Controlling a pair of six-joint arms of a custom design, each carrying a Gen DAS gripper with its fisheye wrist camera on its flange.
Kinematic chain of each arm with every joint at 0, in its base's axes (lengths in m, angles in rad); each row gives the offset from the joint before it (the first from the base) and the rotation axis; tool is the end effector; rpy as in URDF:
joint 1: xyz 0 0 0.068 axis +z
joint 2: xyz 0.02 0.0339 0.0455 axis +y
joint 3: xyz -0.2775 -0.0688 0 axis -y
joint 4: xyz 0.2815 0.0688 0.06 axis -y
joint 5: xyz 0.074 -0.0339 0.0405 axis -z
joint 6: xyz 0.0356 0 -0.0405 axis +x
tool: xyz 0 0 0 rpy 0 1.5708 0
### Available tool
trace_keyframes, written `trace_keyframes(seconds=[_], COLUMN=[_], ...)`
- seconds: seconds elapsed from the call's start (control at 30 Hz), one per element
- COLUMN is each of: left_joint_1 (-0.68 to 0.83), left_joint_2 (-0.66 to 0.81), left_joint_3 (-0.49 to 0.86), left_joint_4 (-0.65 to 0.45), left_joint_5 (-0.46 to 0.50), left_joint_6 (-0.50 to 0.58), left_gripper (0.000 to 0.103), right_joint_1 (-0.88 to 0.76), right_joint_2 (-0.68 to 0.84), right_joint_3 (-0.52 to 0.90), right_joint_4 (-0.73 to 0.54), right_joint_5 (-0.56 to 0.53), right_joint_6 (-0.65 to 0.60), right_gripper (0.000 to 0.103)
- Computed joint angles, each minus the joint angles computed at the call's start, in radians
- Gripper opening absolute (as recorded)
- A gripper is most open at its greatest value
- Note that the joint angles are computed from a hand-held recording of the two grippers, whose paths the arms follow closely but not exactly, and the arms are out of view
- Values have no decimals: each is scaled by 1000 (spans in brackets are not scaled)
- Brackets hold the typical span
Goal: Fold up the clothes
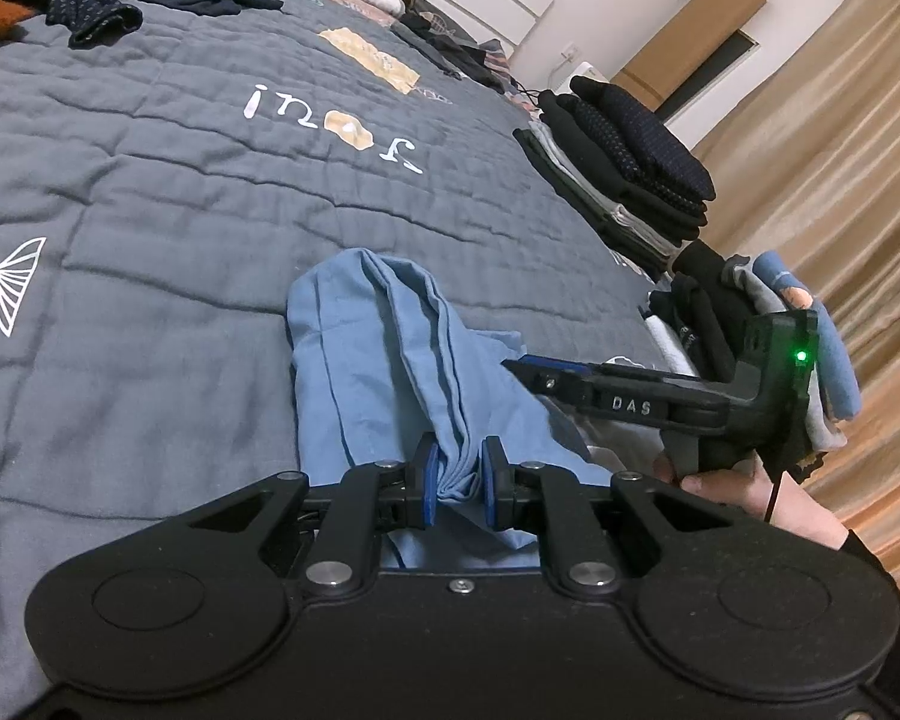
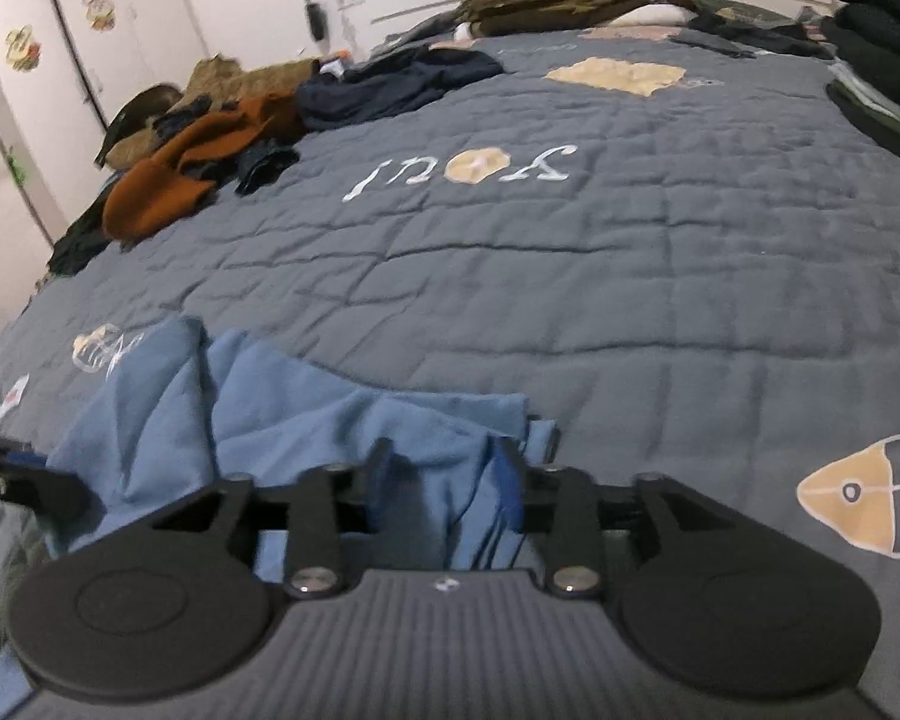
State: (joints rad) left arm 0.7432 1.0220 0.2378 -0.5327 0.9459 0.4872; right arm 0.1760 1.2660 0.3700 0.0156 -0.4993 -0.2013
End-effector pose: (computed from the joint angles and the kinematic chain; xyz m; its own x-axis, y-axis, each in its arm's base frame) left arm 0.1232 0.0740 0.1021 -0.7449 -0.3126 -0.5895 0.1164 0.8091 -0.5761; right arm 0.2200 0.0564 0.1147 -0.6530 -0.2944 -0.6978 -0.5965 0.7676 0.2344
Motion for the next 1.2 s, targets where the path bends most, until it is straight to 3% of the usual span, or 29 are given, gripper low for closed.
trace_keyframes(seconds=[0.1, 0.27, 0.43, 0.83, 0.97, 1.2], left_joint_1=[-4, -1, -9, -8, -5, 0], left_joint_2=[-10, -11, -17, -21, -24, -28], left_joint_3=[-4, -3, -3, -4, -2, -1], left_joint_4=[4, 0, 4, -1, -10, -25], left_joint_5=[-4, -4, -9, -8, -7, -3], left_joint_6=[-4, 0, -15, -9, -4, 8], left_gripper=[15, 15, 15, 15, 15, 15], right_joint_1=[22, 12, 58, 105, 116, 125], right_joint_2=[6, -3, -63, -76, -84, -37], right_joint_3=[-21, -37, -50, -95, -115, -105], right_joint_4=[46, 91, 88, 176, 214, 226], right_joint_5=[38, 23, 100, 158, 168, 189], right_joint_6=[12, 33, -30, -100, -104, -84], right_gripper=[46, 41, 41, 41, 31, 30])
